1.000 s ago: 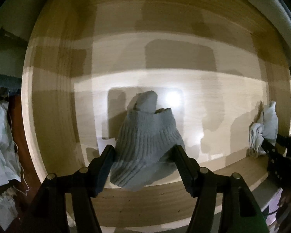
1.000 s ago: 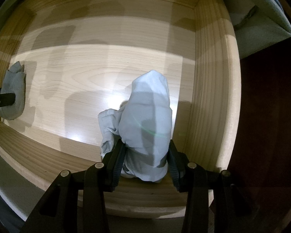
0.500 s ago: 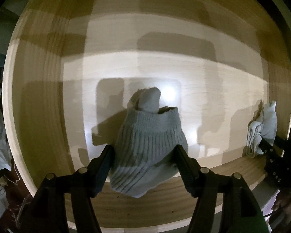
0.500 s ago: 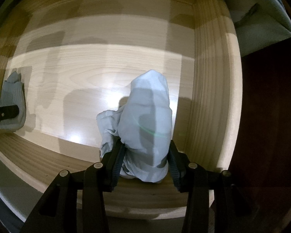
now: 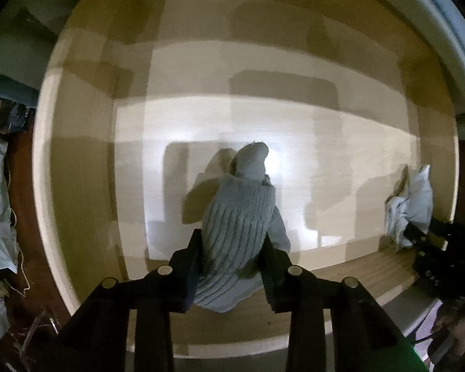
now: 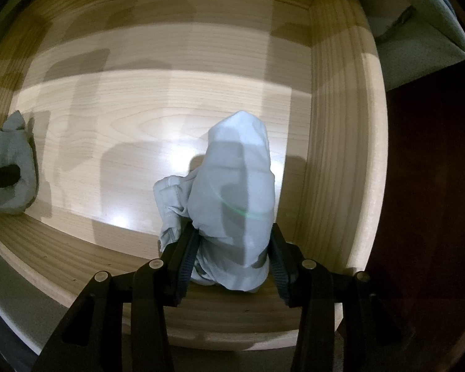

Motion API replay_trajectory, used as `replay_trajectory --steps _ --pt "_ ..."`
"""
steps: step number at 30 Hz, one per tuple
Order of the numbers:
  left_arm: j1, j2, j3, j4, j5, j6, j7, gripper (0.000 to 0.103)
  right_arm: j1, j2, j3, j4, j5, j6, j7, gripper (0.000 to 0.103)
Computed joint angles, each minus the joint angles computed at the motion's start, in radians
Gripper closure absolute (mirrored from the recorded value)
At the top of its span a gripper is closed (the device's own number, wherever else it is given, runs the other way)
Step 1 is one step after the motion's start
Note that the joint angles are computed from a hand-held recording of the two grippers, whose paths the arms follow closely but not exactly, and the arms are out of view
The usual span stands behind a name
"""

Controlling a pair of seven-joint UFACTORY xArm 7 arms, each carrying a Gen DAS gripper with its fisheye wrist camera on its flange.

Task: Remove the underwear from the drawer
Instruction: 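Lift the grey sock with the left tool out of the drawer, then carry the grey sock with the left tool over the white box and lower it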

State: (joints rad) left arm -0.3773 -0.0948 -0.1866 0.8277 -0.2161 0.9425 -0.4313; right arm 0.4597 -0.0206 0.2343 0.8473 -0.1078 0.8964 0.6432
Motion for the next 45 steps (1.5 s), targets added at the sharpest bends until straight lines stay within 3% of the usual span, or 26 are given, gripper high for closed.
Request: replay_trajectory --steps 22,35,45 --pt "-0.007 -0.236 -0.017 0.037 0.089 0.107 -0.037 0.069 0.018 -0.047 0.02 -0.059 -0.025 -0.027 0.049 0.065" --pt "0.038 -0.325 -0.024 0.203 0.172 0.206 -0.03 0.069 0.031 -0.04 0.026 -0.055 -0.037 -0.032 0.075 0.065" --pt "0.092 -0.269 -0.031 0.406 0.251 0.219 -0.02 0.069 0.036 -0.046 0.029 -0.064 -0.039 -0.037 0.084 0.065"
